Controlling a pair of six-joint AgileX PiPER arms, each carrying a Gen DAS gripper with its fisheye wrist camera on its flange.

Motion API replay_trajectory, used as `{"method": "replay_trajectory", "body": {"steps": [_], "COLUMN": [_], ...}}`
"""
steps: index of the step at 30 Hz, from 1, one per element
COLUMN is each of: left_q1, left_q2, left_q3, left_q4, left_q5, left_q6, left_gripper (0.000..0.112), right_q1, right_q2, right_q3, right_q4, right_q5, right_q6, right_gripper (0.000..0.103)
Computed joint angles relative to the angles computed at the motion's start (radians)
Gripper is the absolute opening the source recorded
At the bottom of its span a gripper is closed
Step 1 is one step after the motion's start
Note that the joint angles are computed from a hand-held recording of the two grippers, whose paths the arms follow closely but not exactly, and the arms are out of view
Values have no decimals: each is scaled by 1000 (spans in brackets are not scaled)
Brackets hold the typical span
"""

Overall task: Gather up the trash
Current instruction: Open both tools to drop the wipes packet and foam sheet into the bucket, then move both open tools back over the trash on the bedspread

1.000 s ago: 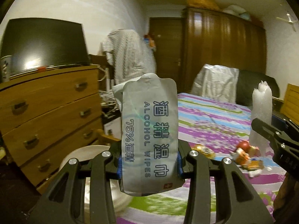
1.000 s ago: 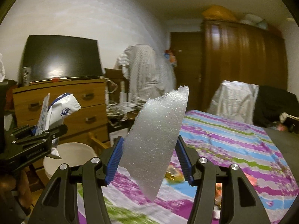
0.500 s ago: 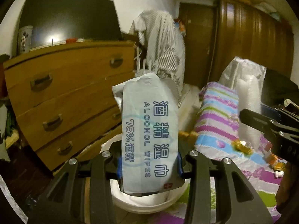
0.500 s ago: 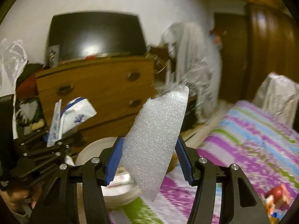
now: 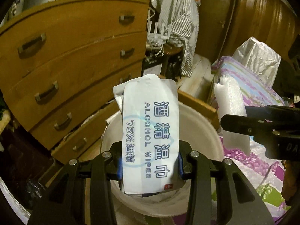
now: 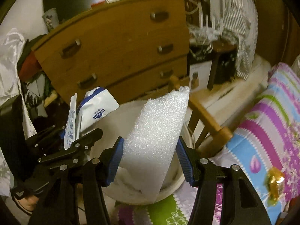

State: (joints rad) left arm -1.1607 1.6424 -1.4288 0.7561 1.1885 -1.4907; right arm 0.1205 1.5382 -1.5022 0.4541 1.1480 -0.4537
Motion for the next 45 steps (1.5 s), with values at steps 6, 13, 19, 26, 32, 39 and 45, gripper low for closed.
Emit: {"method": "replay_trajectory", "body": {"steps": [6, 13, 19, 26, 32, 39, 45], "left_q1": [46, 65, 65, 71, 76, 90, 96], "left_q2": [-2, -2, -3, -3, -4, -24, -30], "left_q3": [56, 77, 82, 87, 85, 104, 111], "left_q4": [-30, -37, -35, -31, -30, -17, -24], "left_q5": [-42, -58, -62, -72, -72, -73, -68], "left_q6": [-6, -10, -14, -14, -10, -36, -30], "left_gripper": [39, 39, 39, 39, 40, 68, 69], "right_q1": [3, -38, -38, -42, -46, -72, -128], "right_q2": [18, 11, 11, 12, 12, 3, -13], "right_q3": [65, 89, 89, 90, 84, 94, 101], "right_q4": [3, 21, 19, 20, 19, 47, 91], "right_q5": [-48, -42, -42, -46, -42, -50, -35], "right_q6": [-32, -77, -78, -84, -86, -111, -146], "right_gripper": [58, 58, 58, 58, 59, 76, 76]}}
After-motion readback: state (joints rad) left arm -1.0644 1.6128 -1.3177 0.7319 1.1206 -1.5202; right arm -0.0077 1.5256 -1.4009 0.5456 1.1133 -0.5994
